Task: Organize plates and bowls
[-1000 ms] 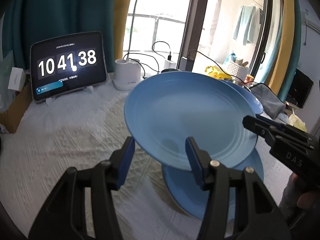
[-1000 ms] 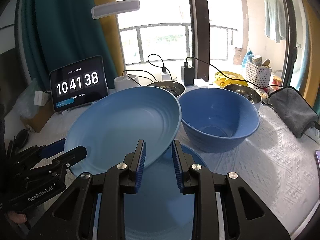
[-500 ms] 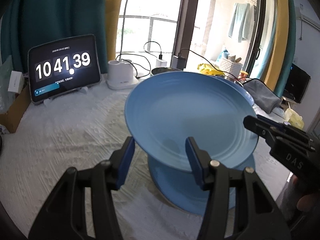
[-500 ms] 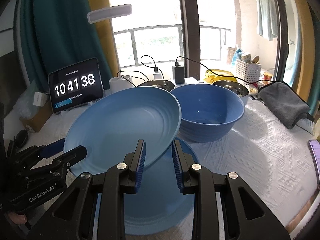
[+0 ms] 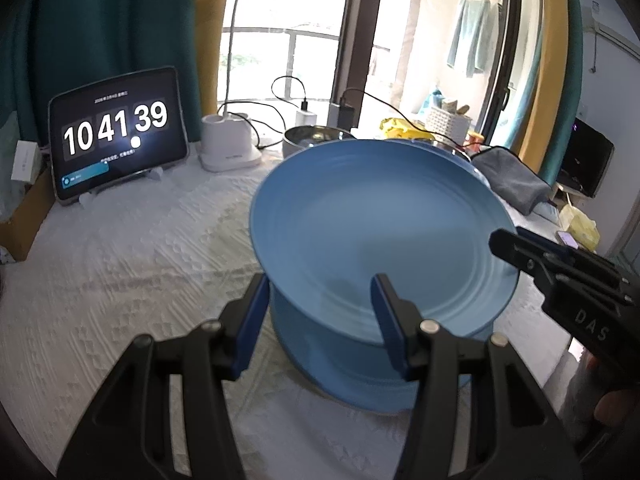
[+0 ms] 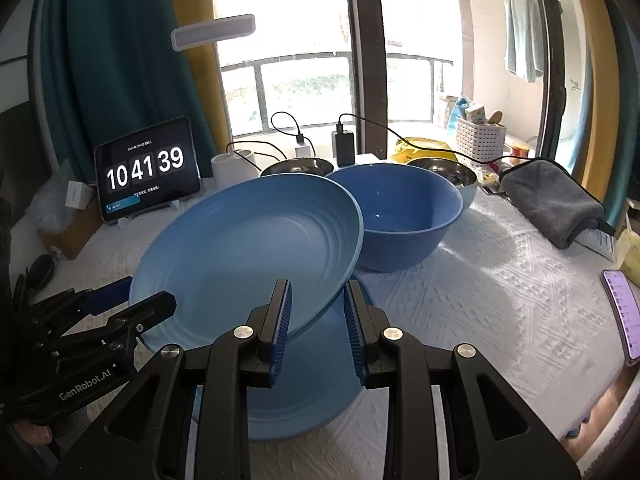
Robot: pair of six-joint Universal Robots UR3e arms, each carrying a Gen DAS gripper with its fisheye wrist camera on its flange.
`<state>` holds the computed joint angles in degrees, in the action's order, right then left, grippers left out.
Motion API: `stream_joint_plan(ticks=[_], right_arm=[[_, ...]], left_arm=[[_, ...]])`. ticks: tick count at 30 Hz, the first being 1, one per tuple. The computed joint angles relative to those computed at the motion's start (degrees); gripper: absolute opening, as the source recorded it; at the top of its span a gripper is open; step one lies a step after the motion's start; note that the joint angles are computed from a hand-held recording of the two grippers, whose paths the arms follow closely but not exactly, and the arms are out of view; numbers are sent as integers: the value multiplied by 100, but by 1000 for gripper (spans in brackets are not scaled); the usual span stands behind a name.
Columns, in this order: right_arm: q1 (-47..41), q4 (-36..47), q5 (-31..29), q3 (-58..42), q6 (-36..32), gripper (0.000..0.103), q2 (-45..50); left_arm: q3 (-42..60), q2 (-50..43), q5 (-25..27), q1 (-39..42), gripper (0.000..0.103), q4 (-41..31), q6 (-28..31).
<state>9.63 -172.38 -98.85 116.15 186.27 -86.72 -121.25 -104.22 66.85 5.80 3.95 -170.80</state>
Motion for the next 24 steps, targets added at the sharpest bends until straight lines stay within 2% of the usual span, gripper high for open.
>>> stream_joint_plan(ticks=[24], right_arm=[[-75,-296,-47,807,65,29,-404]], left_arm=[[-346,45,196,-222,54,114,27]])
